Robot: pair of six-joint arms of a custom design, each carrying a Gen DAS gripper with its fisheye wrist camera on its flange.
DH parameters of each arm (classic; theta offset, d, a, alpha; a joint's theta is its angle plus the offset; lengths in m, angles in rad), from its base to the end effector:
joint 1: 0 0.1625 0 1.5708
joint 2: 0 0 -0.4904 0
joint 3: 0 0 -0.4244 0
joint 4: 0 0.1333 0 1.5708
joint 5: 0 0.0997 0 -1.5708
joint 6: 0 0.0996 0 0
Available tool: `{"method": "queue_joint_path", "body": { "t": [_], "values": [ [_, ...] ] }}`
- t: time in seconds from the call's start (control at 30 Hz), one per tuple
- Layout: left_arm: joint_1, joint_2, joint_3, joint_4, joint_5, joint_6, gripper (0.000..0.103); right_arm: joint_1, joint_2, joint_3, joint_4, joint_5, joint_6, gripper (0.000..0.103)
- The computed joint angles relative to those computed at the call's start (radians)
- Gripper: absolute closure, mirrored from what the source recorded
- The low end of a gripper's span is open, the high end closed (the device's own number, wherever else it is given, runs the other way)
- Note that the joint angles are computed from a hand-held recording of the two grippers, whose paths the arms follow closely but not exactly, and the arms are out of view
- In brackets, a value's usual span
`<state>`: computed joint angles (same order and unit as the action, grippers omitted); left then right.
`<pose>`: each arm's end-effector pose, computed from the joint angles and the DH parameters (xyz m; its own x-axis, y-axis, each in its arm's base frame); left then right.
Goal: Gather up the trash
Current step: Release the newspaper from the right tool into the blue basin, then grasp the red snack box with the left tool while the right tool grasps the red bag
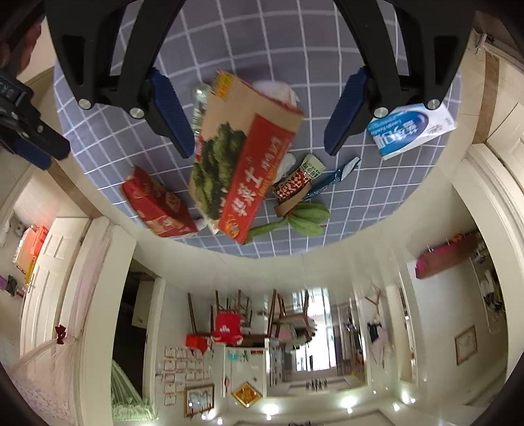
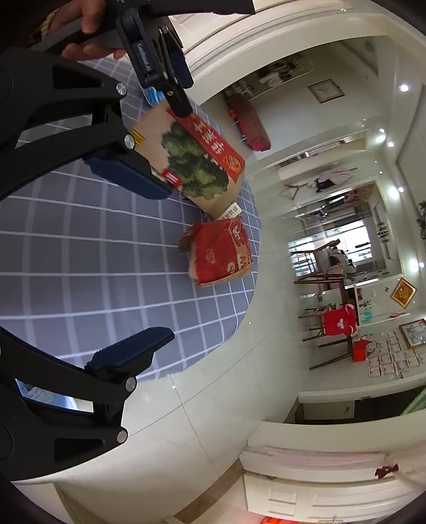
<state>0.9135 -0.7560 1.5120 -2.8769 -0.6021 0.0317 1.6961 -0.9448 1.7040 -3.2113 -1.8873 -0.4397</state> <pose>-0.3061 -0.7491 0.2118 -0.6947 0.0264 -0.7188 0.5431 0.6744 -0.5002 0.1929 -0.7131 0.2845 -0.8465 -0.1605 0.5076 -0.4861 0.6220 -0.6139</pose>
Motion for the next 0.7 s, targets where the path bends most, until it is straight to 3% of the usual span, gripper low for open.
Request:
{"method": "queue_joint_path", "body": {
  "t": [0.2,0.27,0.43,0.57,0.6,0.7],
  "values": [
    [0.038,0.028,-0.059,0.050,-0.051,0.042,0.027,0.004,0.108,-0.148,0.078,-0.048,-0.057,0.018],
    [0.047,0.032,-0.074,0.080,-0.082,0.049,0.047,0.006,0.145,-0.200,0.119,-0.062,-0.072,0.018],
    [0.060,0.036,-0.087,0.101,-0.145,0.029,0.080,0.004,0.215,-0.317,0.209,-0.091,-0.074,0.018],
    [0.056,0.032,-0.083,0.055,-0.192,0.036,0.090,-0.002,0.243,-0.374,0.259,-0.080,-0.060,0.018],
    [0.052,0.032,-0.083,0.045,-0.196,0.042,0.091,-0.003,0.246,-0.381,0.263,-0.079,-0.055,0.032],
    [0.039,0.038,-0.080,0.022,-0.183,0.055,0.092,-0.008,0.236,-0.381,0.296,-0.066,-0.049,0.038]
  ]
}}
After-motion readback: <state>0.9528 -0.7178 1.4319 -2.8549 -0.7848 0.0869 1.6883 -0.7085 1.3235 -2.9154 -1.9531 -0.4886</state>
